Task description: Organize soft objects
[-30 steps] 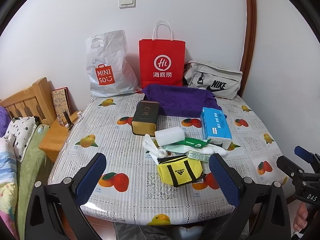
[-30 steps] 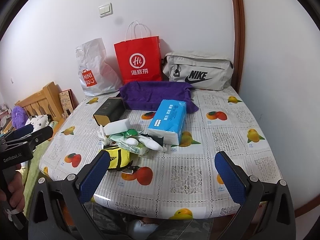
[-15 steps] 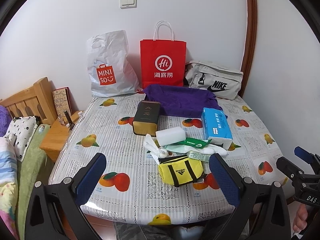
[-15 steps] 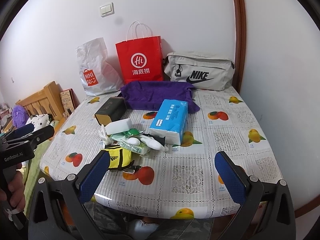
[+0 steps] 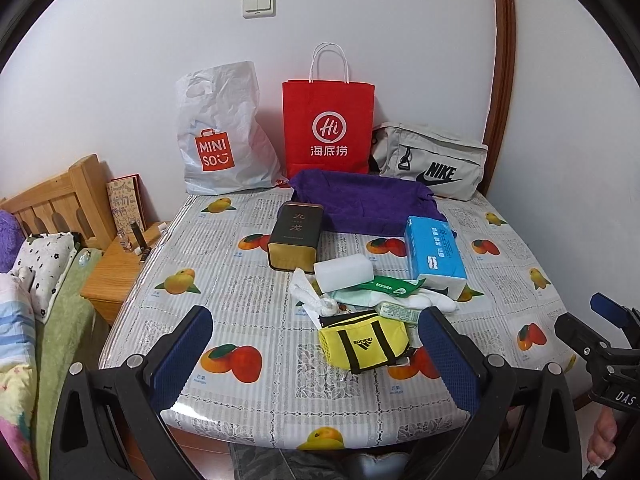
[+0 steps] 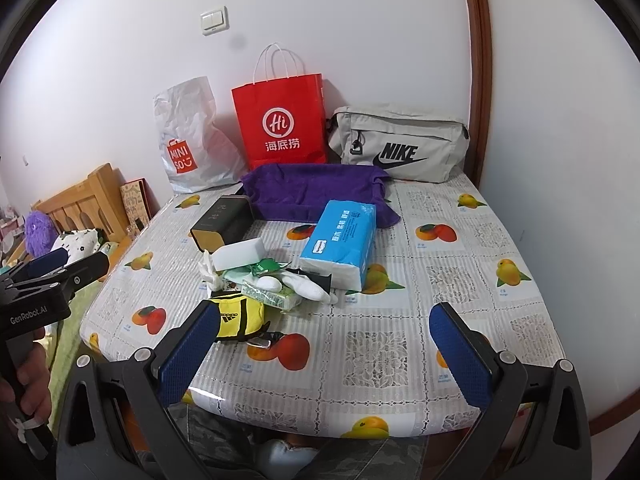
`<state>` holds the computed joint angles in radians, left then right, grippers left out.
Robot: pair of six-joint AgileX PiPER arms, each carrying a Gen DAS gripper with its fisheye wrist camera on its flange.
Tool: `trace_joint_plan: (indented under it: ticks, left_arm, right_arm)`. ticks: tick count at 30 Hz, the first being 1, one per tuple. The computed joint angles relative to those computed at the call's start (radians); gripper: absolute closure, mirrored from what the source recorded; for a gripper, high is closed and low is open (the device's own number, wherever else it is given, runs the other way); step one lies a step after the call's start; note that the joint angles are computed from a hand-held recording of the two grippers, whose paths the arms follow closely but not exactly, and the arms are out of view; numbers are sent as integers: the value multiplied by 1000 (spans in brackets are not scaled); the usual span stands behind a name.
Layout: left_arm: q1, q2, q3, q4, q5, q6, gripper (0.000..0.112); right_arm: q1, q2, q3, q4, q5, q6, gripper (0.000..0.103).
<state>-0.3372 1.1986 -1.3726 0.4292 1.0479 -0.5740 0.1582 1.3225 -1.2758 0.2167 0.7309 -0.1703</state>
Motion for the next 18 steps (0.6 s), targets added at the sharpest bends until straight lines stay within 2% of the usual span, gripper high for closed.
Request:
trace_joint_plan:
  ticks: [18]
  left_arm:
    - [10, -18, 20, -1, -11, 12, 9]
  right_arm:
    - [0, -9, 7, -8, -5, 12, 0]
